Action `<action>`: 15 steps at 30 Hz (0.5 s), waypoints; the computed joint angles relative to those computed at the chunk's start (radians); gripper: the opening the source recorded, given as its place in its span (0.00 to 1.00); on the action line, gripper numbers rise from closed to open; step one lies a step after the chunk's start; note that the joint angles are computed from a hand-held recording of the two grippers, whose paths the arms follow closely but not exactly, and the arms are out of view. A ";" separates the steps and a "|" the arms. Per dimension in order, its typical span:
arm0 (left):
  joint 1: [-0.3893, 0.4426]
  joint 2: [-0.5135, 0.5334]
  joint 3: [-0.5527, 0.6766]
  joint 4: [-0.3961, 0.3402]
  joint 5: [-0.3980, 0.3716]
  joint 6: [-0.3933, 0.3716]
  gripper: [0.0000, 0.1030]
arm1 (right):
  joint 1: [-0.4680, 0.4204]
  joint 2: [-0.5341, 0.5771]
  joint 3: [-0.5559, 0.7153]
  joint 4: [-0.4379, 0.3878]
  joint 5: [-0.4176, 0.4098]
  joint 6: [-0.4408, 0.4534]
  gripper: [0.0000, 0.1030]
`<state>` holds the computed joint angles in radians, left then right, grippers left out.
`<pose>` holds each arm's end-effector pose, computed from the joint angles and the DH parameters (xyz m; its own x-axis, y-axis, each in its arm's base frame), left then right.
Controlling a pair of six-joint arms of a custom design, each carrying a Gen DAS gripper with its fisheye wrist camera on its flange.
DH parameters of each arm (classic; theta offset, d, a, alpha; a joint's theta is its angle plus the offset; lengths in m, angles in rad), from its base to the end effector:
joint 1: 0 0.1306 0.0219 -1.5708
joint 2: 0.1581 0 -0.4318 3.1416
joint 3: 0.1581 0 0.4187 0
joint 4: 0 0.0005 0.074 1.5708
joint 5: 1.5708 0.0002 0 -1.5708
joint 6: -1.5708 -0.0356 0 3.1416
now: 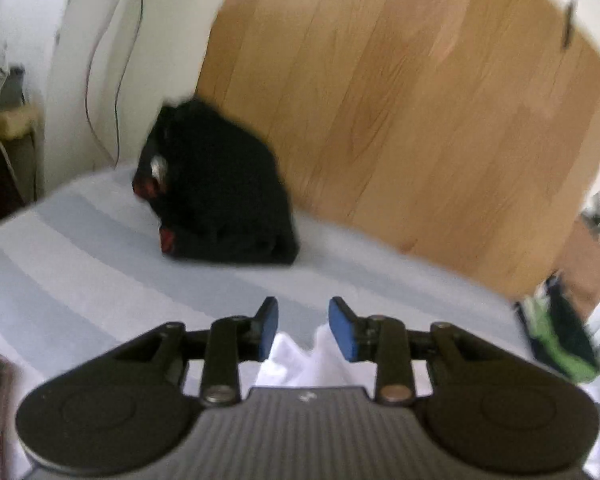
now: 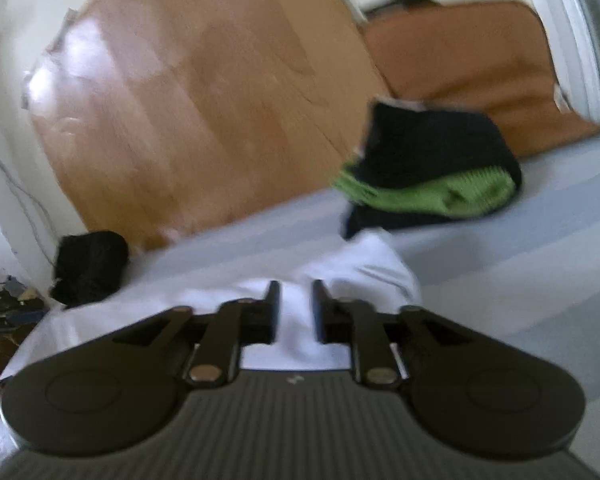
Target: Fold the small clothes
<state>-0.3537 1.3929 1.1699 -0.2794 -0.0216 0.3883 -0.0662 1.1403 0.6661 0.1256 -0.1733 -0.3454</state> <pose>0.4857 -0.1790 0.4168 -0.5425 -0.2032 -0.8151 0.1331 0.9373 -0.3222 0.3802 -0.0196 0.3178 -0.3534 0.3577 -0.8644 0.0246 0.9273 0.3736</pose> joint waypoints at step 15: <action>-0.083 -0.057 -0.159 -0.062 0.029 -0.357 0.27 | 0.019 0.012 -0.003 -0.164 -0.100 0.165 0.14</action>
